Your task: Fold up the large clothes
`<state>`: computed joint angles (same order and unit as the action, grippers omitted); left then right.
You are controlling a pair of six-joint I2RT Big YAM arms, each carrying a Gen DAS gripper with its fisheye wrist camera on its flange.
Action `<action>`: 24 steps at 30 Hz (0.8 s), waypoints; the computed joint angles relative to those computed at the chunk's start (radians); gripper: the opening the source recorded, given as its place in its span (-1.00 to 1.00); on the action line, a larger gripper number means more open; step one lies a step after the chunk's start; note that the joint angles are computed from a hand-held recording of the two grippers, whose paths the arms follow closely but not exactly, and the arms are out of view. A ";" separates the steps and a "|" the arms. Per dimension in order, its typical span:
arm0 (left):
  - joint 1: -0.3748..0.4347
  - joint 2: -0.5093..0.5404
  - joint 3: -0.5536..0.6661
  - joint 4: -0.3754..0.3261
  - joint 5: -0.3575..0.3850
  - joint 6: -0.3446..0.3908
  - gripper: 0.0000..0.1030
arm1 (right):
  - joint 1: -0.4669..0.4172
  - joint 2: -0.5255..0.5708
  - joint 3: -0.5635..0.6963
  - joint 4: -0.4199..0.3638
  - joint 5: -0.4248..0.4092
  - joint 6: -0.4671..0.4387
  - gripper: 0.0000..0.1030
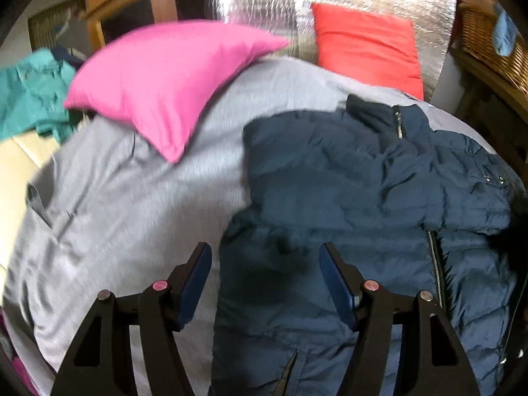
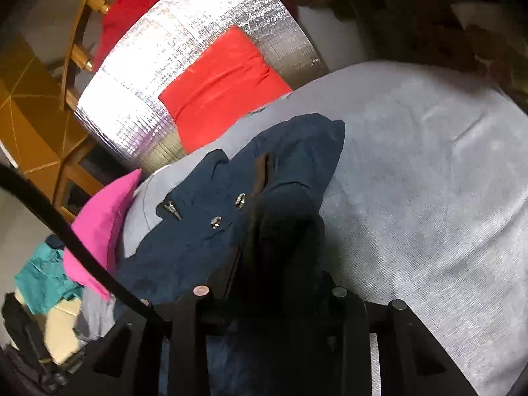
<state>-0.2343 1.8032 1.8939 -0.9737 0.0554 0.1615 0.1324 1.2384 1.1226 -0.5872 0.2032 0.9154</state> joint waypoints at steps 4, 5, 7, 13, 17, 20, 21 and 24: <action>-0.022 -0.037 -0.044 0.072 -0.043 0.049 0.33 | -0.047 0.063 -0.007 -0.047 -0.098 0.057 -0.24; -0.022 -0.042 -0.050 0.083 -0.044 0.058 0.33 | -0.058 0.056 -0.022 -0.027 -0.121 0.073 -0.24; -0.030 -0.055 -0.063 0.110 -0.057 0.071 0.33 | -0.065 0.049 -0.020 -0.027 -0.134 0.083 -0.19; -0.039 -0.087 -0.088 0.151 -0.053 0.078 0.33 | -0.058 0.042 -0.019 -0.040 -0.124 0.083 -0.18; -0.047 -0.105 -0.106 0.182 -0.064 0.088 0.33 | -0.062 0.036 -0.026 -0.037 -0.132 0.088 -0.17; -0.049 -0.115 -0.113 0.197 -0.062 0.092 0.33 | -0.060 0.027 -0.031 -0.042 -0.128 0.089 -0.16; -0.050 -0.117 -0.115 0.202 -0.063 0.094 0.33 | -0.059 0.026 -0.032 -0.043 -0.127 0.090 -0.16; -0.050 -0.123 -0.122 0.212 -0.065 0.098 0.33 | -0.061 0.036 -0.024 -0.040 -0.130 0.092 -0.16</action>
